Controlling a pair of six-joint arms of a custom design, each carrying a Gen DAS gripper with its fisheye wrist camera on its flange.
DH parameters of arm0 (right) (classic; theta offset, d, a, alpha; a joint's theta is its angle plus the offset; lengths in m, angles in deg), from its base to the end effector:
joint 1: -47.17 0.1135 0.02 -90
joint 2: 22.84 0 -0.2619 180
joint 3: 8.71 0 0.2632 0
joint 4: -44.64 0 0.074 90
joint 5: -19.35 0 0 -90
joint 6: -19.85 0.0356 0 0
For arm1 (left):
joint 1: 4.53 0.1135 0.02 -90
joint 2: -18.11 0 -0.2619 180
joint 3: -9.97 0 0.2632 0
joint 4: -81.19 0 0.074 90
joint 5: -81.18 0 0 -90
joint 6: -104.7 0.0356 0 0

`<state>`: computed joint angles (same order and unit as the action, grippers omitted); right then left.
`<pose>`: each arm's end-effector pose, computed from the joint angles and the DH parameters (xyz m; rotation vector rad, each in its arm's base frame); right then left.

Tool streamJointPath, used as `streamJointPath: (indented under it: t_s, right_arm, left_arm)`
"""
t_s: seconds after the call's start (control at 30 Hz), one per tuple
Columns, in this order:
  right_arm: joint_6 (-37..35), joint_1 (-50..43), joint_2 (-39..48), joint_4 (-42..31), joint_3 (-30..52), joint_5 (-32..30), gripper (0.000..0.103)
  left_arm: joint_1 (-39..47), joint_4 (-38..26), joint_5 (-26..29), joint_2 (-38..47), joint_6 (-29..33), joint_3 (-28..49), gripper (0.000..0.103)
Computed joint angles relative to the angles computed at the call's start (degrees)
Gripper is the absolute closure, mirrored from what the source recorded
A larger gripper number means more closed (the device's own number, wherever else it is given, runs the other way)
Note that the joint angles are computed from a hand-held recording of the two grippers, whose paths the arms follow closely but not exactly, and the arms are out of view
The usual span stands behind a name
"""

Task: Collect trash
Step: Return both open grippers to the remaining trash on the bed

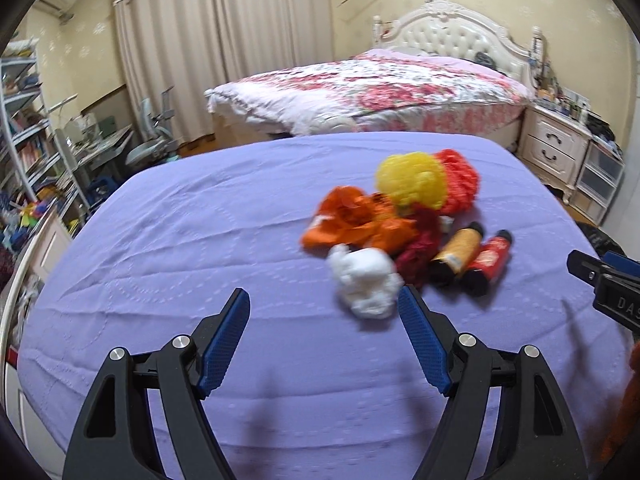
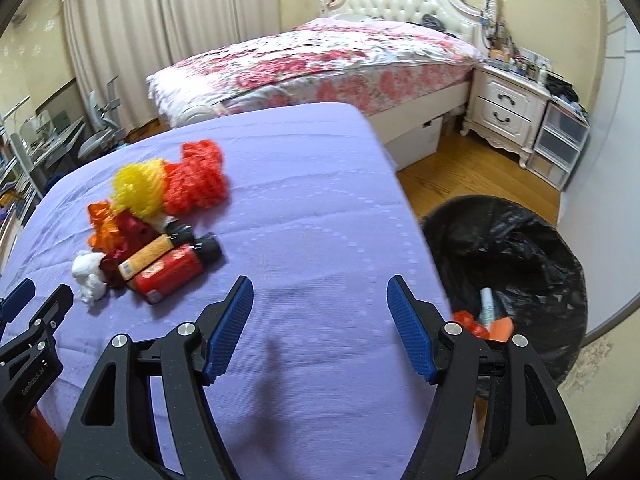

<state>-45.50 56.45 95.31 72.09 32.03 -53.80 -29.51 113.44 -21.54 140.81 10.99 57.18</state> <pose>0.2686 0.0334 0.0048 0.4477 2.3526 -0.0845 0.2813 -0.1224 0.0046 0.3155 2.2809 0.0020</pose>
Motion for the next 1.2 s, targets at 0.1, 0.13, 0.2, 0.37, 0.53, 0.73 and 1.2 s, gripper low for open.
streamJointPath:
  t_s: [0.1, 0.13, 0.2, 0.37, 0.53, 0.73, 1.2]
  right_arm:
    - [0.66, 2.71, 0.58, -2.77, 2.79, 0.15, 0.035]
    - [0.87, 3.68, 0.81, -4.10, 4.14, 0.34, 0.035]
    - [1.01, 4.83, 1.11, -5.67, 5.87, 0.67, 0.035]
    - [1.82, 7.12, 2.80, -9.45, 10.84, 1.93, 0.034]
    - [2.54, 7.78, 4.81, -12.83, 14.93, 2.01, 0.034]
    - [2.97, 8.36, 4.67, -12.83, 14.46, 2.86, 0.034]
    - [3.40, 8.94, 5.54, -14.28, 16.39, 2.32, 0.034]
  left_arm:
    - [3.03, 0.29, 0.95, 0.22, -0.01, -0.44, 0.029]
    - [4.57, 0.93, 1.79, 0.19, 0.47, -1.01, 0.029]
    - [6.17, 1.10, 2.55, 0.22, 0.45, -1.19, 0.029]
    - [9.51, 1.88, 4.72, 0.67, 0.89, -1.76, 0.029]
    - [10.64, 2.18, 6.49, 0.97, 0.77, -1.89, 0.029]
    - [11.48, 2.53, 7.59, 1.14, 0.99, -2.09, 0.029]
    - [11.77, 3.41, 7.98, 1.53, 0.83, -2.32, 0.029]
